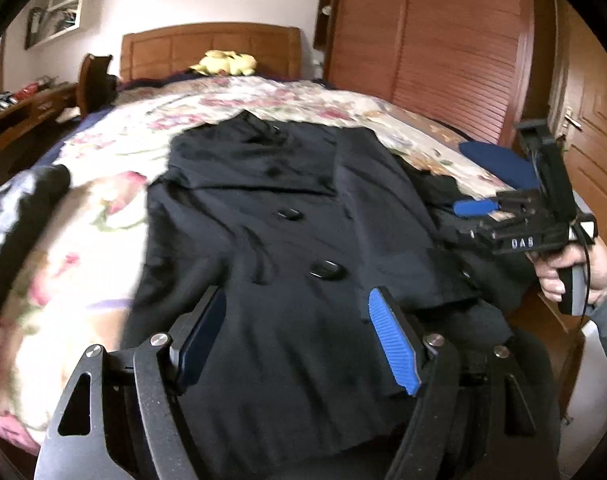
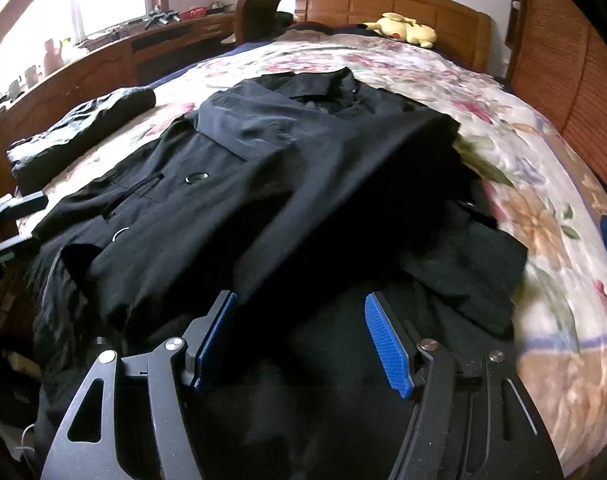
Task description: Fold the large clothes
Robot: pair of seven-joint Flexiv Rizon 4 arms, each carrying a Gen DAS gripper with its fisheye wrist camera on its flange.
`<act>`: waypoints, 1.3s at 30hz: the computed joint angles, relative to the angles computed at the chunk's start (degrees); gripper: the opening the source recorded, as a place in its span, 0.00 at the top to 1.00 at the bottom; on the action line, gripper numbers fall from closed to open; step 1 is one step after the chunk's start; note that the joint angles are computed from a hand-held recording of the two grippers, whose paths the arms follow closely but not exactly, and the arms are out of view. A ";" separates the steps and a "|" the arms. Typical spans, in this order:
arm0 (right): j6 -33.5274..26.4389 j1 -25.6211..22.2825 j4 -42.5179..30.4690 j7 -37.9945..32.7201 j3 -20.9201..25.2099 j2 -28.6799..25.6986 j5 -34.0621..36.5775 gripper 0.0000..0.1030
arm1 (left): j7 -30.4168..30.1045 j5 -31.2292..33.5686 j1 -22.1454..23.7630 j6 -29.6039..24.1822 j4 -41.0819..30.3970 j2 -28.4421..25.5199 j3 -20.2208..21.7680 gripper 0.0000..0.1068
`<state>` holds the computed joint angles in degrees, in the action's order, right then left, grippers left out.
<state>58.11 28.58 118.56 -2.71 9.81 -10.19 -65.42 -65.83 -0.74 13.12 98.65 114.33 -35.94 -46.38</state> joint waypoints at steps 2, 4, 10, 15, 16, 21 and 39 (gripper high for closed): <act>-1.46 0.68 -0.17 1.77 0.18 0.43 -1.50 0.34 | 0.35 0.29 -0.09 -0.51 0.18 -0.65 -1.12 0.30; -2.86 0.83 0.93 4.06 0.48 2.02 -3.75 0.34 | 0.83 0.52 -0.72 -0.78 0.34 -0.77 -1.23 0.30; -4.86 0.00 2.75 11.85 1.81 5.13 -10.24 0.34 | 3.14 -0.19 -4.75 -3.19 -1.14 -1.06 1.73 0.51; -6.04 -0.47 4.76 14.90 3.53 7.55 -13.01 0.34 | 7.32 -3.04 -1.64 -6.76 -0.78 -2.29 -2.68 0.83; -6.31 -0.45 5.06 15.26 3.87 7.85 -13.31 0.34 | 8.06 -3.56 -1.09 -6.98 -0.66 -2.28 -3.30 0.91; -6.80 -0.86 5.76 16.58 4.47 8.99 -14.50 0.34 | 7.68 -4.64 0.01 -2.40 -0.19 0.35 -3.10 0.95; -11.11 -0.49 6.31 15.55 5.61 9.95 -12.23 0.34 | -0.36 -4.35 -3.41 3.98 -5.38 3.26 9.33 0.32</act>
